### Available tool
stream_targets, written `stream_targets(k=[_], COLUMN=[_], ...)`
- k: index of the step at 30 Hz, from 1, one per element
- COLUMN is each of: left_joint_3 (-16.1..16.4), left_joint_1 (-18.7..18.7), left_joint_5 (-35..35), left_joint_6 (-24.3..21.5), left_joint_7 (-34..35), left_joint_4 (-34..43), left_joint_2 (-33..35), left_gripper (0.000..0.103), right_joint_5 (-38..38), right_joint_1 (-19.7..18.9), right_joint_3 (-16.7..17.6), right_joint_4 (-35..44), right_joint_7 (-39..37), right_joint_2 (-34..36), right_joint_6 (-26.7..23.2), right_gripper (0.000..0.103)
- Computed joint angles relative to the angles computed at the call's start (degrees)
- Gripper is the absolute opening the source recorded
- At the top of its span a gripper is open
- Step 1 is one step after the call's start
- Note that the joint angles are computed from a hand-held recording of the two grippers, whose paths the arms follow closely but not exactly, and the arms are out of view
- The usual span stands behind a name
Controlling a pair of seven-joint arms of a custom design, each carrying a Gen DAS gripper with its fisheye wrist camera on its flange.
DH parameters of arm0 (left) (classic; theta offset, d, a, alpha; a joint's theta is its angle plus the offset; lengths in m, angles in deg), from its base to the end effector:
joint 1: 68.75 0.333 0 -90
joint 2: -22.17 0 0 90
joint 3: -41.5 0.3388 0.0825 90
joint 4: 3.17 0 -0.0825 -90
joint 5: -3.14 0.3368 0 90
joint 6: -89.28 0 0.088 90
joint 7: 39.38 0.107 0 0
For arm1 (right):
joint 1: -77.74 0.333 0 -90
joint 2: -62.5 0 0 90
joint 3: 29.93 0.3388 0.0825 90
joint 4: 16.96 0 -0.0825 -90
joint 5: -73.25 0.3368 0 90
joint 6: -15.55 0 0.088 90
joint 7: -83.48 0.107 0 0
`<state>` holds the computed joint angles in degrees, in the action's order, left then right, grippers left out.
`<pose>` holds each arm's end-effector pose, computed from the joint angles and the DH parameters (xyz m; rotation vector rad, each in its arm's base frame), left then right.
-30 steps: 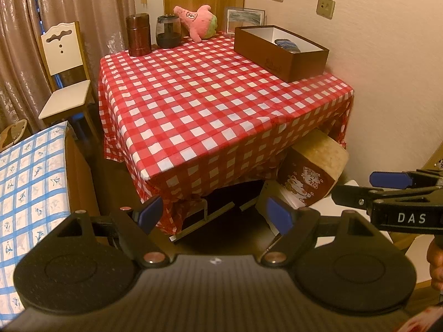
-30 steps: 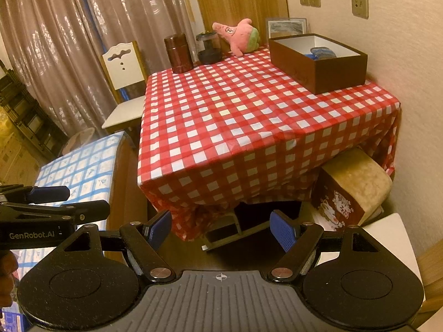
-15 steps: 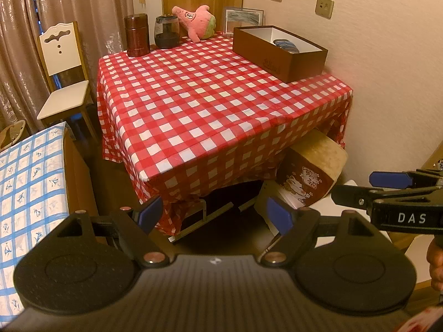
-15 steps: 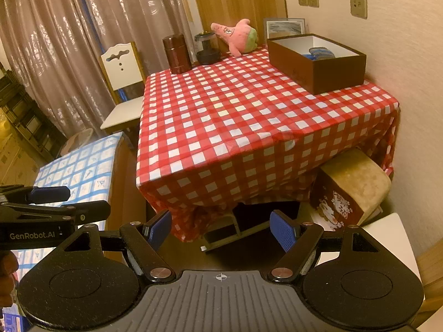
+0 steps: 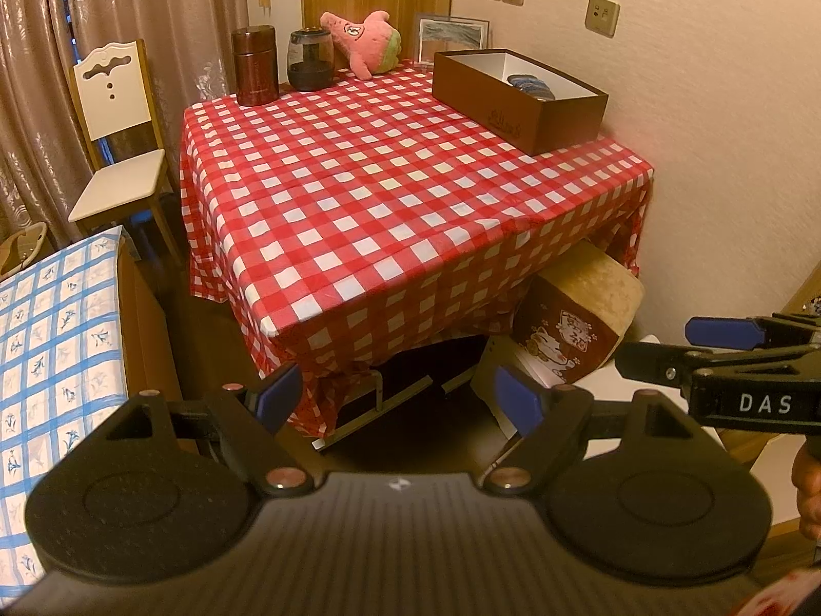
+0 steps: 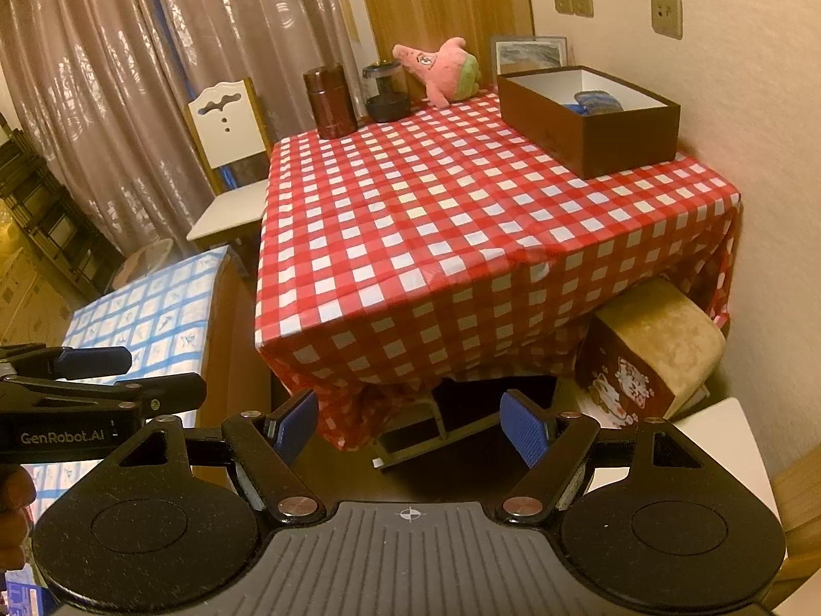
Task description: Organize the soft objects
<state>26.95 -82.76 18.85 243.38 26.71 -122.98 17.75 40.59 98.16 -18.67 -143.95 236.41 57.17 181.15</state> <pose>0.4605 -0.2656 0.5762 -1.5616 2.1015 -0.7657 0.4188 0.2997 0.5460 -1.6371 1.7043 -0.4126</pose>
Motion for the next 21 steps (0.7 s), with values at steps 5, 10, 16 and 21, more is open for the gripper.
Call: stream_targets(k=[5,10,16,21], left_joint_3=[0.0,0.0,0.5,0.4], left_joint_1=[0.0,0.0,0.0,0.2], left_joint_5=[0.1,0.0,-1.5,-1.8], left_joint_6=[0.1,0.1,0.3,0.5], left_joint_7=[-0.2,-0.1,2.0,2.4], left_joint_4=[-0.1,-0.1,0.4,0.2], left_joint_2=[0.0,-0.1,0.2,0.1], left_gripper=[0.081,0.081,0.081,0.081], right_joint_5=[-0.4,-0.6,-1.0,-1.2], right_joint_1=[0.2,0.3,0.7,0.9], right_joint_3=[0.1,0.1,0.0,-0.1], right_joint_4=[0.6,1.0,1.7,2.0], right_joint_7=[0.4,0.7,1.1,1.3], right_joint_2=[0.2,0.3,0.6,0.7], right_joint_6=[-0.5,-0.7,-1.4,-1.8], right_gripper=[0.078,0.078,0.078,0.078])
